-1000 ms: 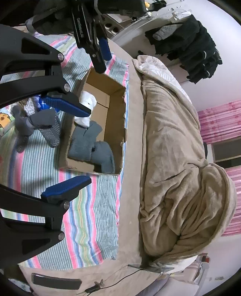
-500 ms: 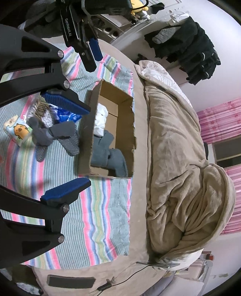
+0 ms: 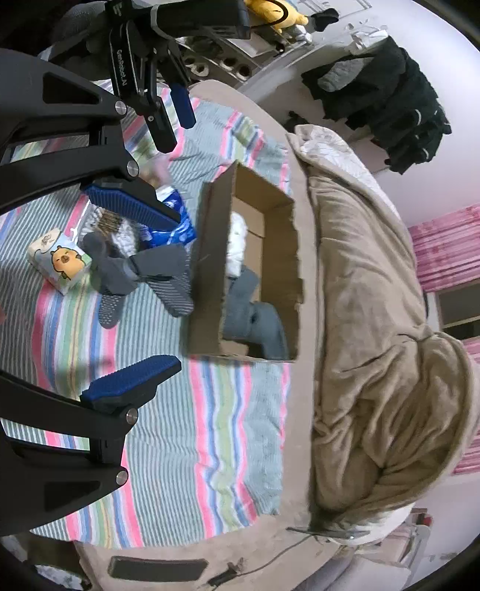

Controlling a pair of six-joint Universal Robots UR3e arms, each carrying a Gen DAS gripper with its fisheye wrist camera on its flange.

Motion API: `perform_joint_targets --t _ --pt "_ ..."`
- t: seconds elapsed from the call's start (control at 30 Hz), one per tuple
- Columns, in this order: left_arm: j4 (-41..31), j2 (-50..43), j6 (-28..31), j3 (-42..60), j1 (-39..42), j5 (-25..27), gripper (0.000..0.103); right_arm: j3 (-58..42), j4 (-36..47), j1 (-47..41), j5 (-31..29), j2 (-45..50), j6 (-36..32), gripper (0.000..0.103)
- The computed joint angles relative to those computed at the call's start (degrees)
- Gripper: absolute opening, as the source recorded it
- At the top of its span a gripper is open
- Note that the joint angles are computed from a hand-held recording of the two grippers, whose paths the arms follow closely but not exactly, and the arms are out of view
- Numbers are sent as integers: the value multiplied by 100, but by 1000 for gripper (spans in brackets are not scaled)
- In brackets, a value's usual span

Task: Organize objects
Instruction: 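Grasp the clear food bag with the left tool while the right tool grasps the grey dotted glove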

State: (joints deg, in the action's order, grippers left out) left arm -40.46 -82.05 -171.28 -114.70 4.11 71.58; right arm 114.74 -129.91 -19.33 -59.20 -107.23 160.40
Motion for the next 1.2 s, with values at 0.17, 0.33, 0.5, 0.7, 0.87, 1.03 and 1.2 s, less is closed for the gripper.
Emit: perform_joint_targets --t 0.17,0.33,0.5,0.7,0.87,1.03,1.2 --pt "86 -244 29 -104 -51 64 78 100 -170 139 -101 257 35 74" --pt "268 -481 67 -207 -201 295 78 109 -345 272 -175 562 31 74" --pt "514 -723 127 -244 -242 506 78 100 -427 344 -183 804 -4 74" --pt "915 -1136 201 -208 -373 667 78 39 -593 549 -322 1187 39 74" --pt "1119 -1451 249 -109 -491 737 78 -69 -671 691 -374 1549 17 74" --pt "1263 -1601 342 -113 -483 592 74 -238 -718 867 -418 1946 -17 72" --pt "1262 -1708 403 -51 -459 379 60 -323 -807 1064 -561 2213 -34 50"
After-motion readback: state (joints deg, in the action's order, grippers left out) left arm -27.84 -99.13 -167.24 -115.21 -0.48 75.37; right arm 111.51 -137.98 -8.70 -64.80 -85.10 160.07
